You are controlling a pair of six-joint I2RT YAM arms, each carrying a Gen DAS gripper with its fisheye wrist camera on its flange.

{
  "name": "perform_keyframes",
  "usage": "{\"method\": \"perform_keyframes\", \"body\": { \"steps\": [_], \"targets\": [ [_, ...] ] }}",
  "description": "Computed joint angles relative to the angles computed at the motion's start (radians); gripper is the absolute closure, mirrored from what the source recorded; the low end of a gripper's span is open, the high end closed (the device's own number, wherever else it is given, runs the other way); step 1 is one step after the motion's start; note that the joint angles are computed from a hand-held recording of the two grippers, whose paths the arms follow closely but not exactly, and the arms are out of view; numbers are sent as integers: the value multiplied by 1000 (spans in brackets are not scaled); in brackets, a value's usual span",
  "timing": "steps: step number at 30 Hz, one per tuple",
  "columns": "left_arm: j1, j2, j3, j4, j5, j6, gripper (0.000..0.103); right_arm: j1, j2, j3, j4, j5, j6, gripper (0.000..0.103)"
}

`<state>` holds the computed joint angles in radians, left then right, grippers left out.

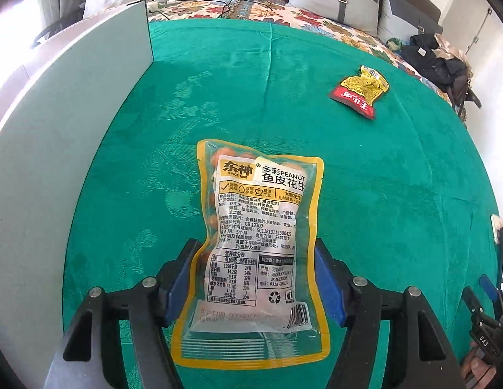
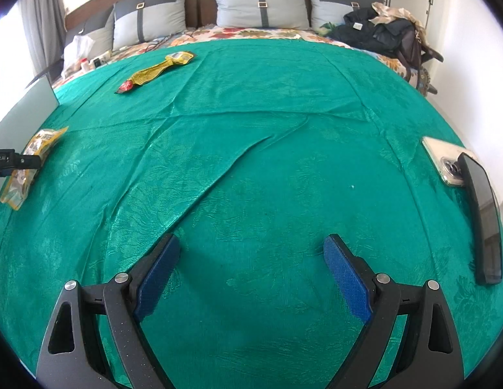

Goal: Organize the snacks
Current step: 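Hold the peanut bag in the left tool while the right tool moves to the WANG XIAOLU packet, then grasp the yellow-red WANG XIAOLU packet with the right tool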

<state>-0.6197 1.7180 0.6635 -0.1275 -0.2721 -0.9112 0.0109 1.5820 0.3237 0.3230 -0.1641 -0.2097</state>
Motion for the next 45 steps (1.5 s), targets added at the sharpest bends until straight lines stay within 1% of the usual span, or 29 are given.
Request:
{"method": "perform_keyframes", "body": {
  "steps": [1,2,4,5,6,7,9,14,22,23,25,27,28,29,32,34,36,37,39,40,41,43,44,45],
  "targets": [
    [3,2,-15,23,-4,10,23,0,0,0,1,0,0,10],
    [-5,11,-22,36,-29,24,19,0,0,0,0,0,-1,10],
    [-28,63,13,7,-90,57,7,0,0,0,1,1,0,10],
    [-47,91,31,-8,-127,73,4,-2,-1,0,-1,-1,-2,10],
    [-63,96,25,12,-166,77,0,-3,-2,1,-2,-1,-2,10],
    [-63,89,-5,59,-177,94,0,-3,-2,-1,-1,-1,-2,10],
    [-52,80,-39,118,-166,92,0,-6,-2,-1,-1,-2,-4,10],
    [-52,85,-64,183,-192,121,0,-16,-8,-2,-6,-8,-11,10],
    [-56,94,-55,181,-199,116,0,-22,-13,-3,-12,-6,-10,10],
    [-55,94,-56,182,-198,116,0,-22,-16,11,-38,-3,-7,10],
    [-55,93,-57,183,-198,117,0,15,-36,70,-149,43,40,12],
    [-57,95,-57,184,-199,115,0,51,-76,97,-154,1,107,12],
    [-57,95,-57,184,-199,115,0,92,-73,132,-159,3,138,12],
    [-57,95,-57,184,-199,115,0,143,-35,201,-186,10,168,12],
    [-57,95,-57,184,-199,115,0,249,164,481,-298,-36,275,12],
    [-57,95,-57,184,-199,115,0,295,298,659,-333,-33,386,12],
    [-57,95,-57,184,-199,115,0,333,438,852,-382,-7,479,12],
    [-56,95,-58,185,-198,115,0,350,513,964,-436,15,510,12],
    [-56,95,-58,185,-198,115,0,376,669,1205,-585,44,567,12],
    [-56,95,-58,185,-198,115,0,383,731,1303,-642,52,602,12],
    [-56,95,-58,185,-198,115,0,387,779,1381,-684,49,640,12],
    [-56,95,-58,185,-198,115,0,396,850,1493,-733,45,708,12],
    [-56,95,-58,185,-198,115,0,404,871,1526,-747,54,736,11],
    [-56,95,-58,185,-198,115,0,418,882,1546,-750,93,751,11]
  ]
}}
